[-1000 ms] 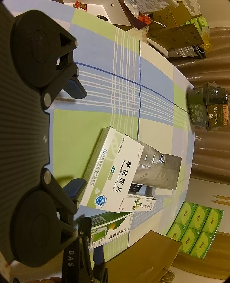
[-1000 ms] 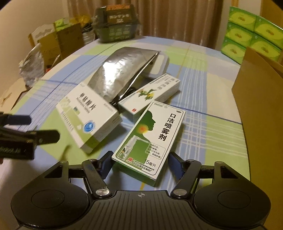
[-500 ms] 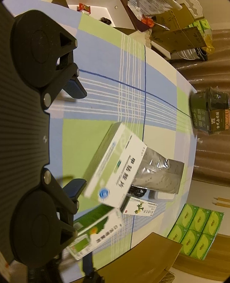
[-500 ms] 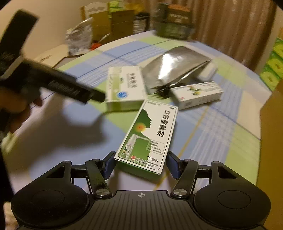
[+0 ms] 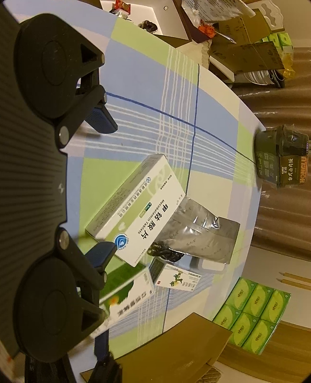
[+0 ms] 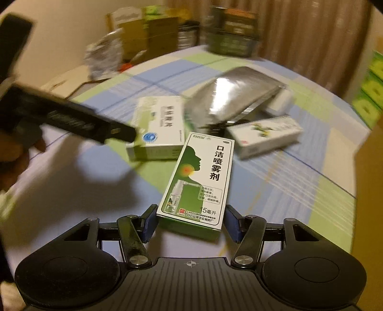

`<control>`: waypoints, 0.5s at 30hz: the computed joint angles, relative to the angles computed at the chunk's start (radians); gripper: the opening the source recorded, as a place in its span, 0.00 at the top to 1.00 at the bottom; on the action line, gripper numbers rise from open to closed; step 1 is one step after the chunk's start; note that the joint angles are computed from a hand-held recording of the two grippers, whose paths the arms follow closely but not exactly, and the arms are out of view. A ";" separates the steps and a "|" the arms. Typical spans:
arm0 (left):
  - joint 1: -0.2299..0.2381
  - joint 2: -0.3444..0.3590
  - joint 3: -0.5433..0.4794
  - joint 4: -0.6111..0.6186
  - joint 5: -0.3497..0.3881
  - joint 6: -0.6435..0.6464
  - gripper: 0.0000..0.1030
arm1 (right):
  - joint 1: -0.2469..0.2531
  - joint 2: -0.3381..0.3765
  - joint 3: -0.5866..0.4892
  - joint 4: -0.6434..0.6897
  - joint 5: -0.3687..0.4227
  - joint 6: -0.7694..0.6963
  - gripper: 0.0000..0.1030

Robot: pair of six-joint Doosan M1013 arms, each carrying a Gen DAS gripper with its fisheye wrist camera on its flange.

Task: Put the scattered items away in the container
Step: 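Close right gripper on the green spray box while left gripper grasps the white tablet box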

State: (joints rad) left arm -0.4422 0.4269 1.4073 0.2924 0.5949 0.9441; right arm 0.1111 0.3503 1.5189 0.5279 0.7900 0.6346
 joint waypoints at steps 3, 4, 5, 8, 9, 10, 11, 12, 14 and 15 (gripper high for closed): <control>0.002 -0.005 0.006 0.006 0.001 -0.008 0.08 | -0.009 -0.013 0.013 0.043 0.052 -0.061 0.47; 0.003 -0.006 0.008 0.006 0.000 -0.011 0.08 | -0.011 -0.018 0.021 0.044 0.038 -0.042 0.47; 0.004 -0.008 0.010 0.003 -0.002 -0.013 0.08 | -0.012 -0.021 0.028 0.033 0.013 0.001 0.47; 0.004 -0.006 0.009 -0.002 -0.001 -0.017 0.08 | -0.013 -0.023 0.034 -0.037 -0.060 0.152 0.47; 0.003 -0.003 0.005 -0.002 0.002 -0.016 0.08 | -0.011 -0.023 0.034 -0.073 -0.081 0.200 0.47; 0.002 0.000 0.001 -0.002 0.005 -0.013 0.08 | -0.009 -0.023 0.033 -0.102 -0.097 0.236 0.47; 0.000 0.005 -0.005 -0.002 0.006 -0.008 0.08 | -0.009 -0.022 0.033 -0.121 -0.108 0.264 0.47; -0.002 0.009 -0.010 -0.006 0.006 -0.001 0.08 | -0.011 -0.021 0.032 -0.124 -0.111 0.277 0.47; -0.006 0.019 -0.023 -0.011 0.005 0.017 0.09 | -0.013 -0.017 0.030 -0.120 -0.110 0.287 0.46; -0.010 0.026 -0.032 -0.008 0.009 0.024 0.09 | -0.013 -0.015 0.030 -0.117 -0.113 0.288 0.46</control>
State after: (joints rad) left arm -0.4520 0.4525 1.3755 0.2845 0.6036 0.9683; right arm 0.0984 0.3355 1.5488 0.4114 0.6767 0.9230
